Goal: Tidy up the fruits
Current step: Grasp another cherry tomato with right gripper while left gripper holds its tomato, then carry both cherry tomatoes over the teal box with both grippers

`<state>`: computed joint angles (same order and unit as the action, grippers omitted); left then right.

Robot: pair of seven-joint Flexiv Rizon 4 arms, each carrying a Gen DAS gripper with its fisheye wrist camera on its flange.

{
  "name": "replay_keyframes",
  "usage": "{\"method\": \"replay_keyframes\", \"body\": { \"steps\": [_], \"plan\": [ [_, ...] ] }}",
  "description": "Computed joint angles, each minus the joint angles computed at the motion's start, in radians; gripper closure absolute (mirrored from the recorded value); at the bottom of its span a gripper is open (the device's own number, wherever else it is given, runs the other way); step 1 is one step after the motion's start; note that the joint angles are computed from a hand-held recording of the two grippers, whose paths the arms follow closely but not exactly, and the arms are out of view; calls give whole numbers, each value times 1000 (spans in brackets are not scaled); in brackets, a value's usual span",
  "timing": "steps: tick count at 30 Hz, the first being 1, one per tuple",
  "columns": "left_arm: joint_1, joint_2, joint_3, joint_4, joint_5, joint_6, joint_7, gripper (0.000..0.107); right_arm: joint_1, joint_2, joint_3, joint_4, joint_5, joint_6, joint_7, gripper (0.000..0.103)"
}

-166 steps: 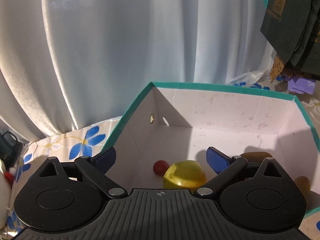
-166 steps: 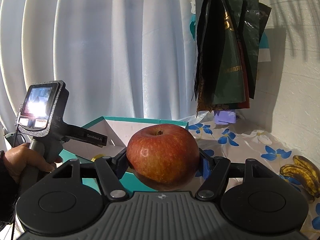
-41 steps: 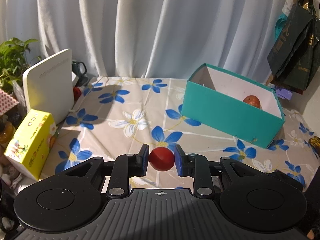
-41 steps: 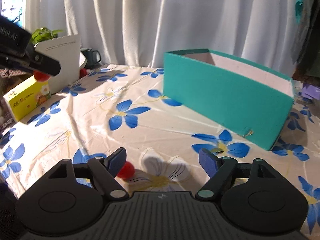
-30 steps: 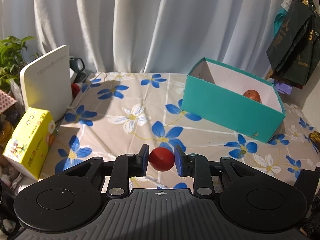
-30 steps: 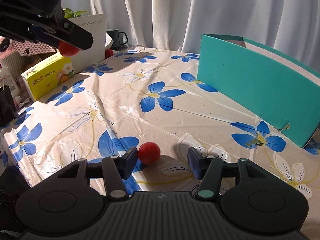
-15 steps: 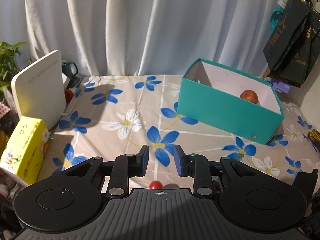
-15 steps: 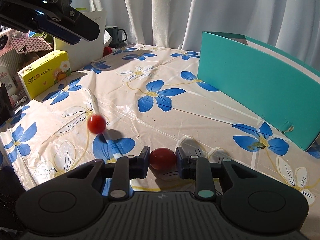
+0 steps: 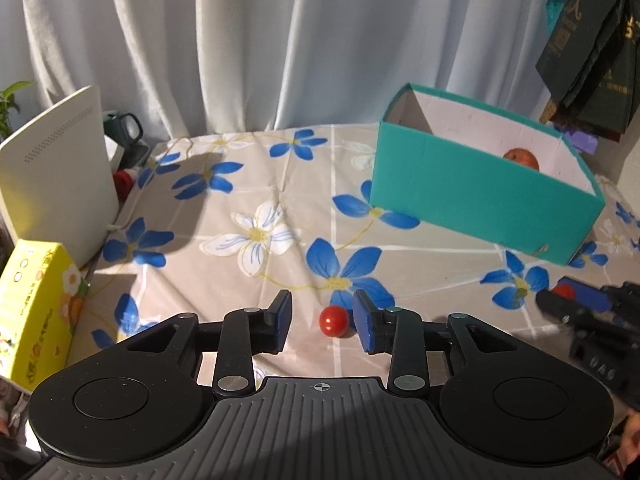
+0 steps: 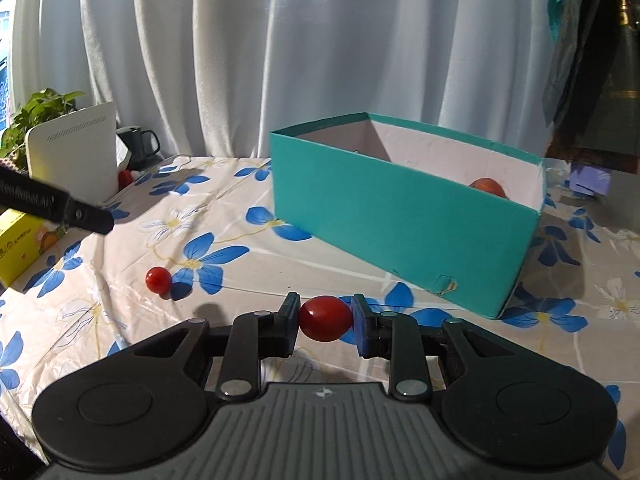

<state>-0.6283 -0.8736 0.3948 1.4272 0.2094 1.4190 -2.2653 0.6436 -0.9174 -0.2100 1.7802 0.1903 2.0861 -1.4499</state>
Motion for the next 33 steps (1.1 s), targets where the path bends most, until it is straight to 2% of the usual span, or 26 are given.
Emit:
{"method": "replay_keyframes", "body": {
  "steps": [4, 6, 8, 14, 20, 24, 27, 32, 33],
  "plan": [
    [33, -54, -35, -33, -17, 65, 34, 66, 5, 6, -19, -4, 29, 4, 8, 76],
    [72, -80, -82, -39, -48, 109, 67, 66, 7, 9, -26, -6, 43, 18, 9, 76],
    [80, -97, -91, -51, -79, 90, 96, 66, 7, 14, -30, -8, 56, 30, 6, 76],
    [63, -133, -48, -78, -143, 69, 121, 66, 3, 18, -39, -27, 91, 34, -3, 76],
    [53, -163, -7, -126, -154, 27, 118, 65, 3, 6, -56, -57, 113, 9, 16, 76],
    [71, -170, -19, -140, -148, 6, 123, 64, 7, 1, -71, -67, 118, 2, 27, 76],
    [117, -167, -86, -140, -156, -9, 148, 66, 16, -3, -86, -74, 124, -2, 31, 76],
    [116, -180, -87, -161, -143, -13, 157, 67, 33, -8, -113, -82, 140, -10, 38, 76],
    [119, -183, -90, -167, -142, -12, 160, 72, 37, -9, -119, -83, 144, -11, 39, 76]
  ]
}}
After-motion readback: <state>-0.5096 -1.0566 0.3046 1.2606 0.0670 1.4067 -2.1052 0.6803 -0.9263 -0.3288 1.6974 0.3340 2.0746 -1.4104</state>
